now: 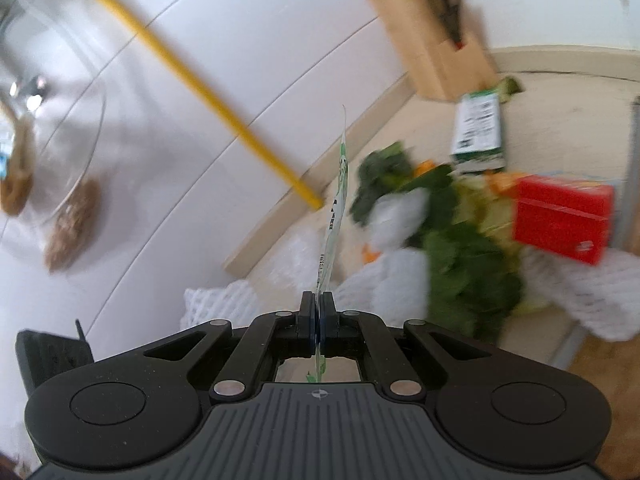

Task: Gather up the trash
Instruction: 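Lift the foam net and package and carry them toward the black bin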

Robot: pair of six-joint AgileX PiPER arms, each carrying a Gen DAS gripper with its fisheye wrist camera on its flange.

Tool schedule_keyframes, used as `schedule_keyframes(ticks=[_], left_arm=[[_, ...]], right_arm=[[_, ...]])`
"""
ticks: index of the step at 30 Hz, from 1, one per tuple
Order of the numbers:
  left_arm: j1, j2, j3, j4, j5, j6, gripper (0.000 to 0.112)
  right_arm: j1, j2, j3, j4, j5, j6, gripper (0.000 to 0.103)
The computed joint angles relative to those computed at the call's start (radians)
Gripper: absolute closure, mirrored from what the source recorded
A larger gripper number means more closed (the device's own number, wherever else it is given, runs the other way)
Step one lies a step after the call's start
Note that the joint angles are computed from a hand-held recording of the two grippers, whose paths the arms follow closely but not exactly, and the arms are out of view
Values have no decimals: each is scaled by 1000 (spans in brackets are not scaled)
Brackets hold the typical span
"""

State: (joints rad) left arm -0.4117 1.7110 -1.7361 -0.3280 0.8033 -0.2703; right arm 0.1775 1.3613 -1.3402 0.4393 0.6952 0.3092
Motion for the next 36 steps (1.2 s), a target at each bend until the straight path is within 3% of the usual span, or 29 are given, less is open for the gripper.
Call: schedule_keyframes(ticks=[11, 23, 36], left_arm=[[45, -190, 240, 186, -42, -210, 91], [128, -373, 472, 320, -35, -388, 91], [174, -314, 522, 429, 28, -497, 91]], right_arm=[[121, 165, -148, 127, 60, -143, 100], [244, 377, -363, 191, 165, -218, 100], [334, 642, -663, 114, 306, -148, 99]])
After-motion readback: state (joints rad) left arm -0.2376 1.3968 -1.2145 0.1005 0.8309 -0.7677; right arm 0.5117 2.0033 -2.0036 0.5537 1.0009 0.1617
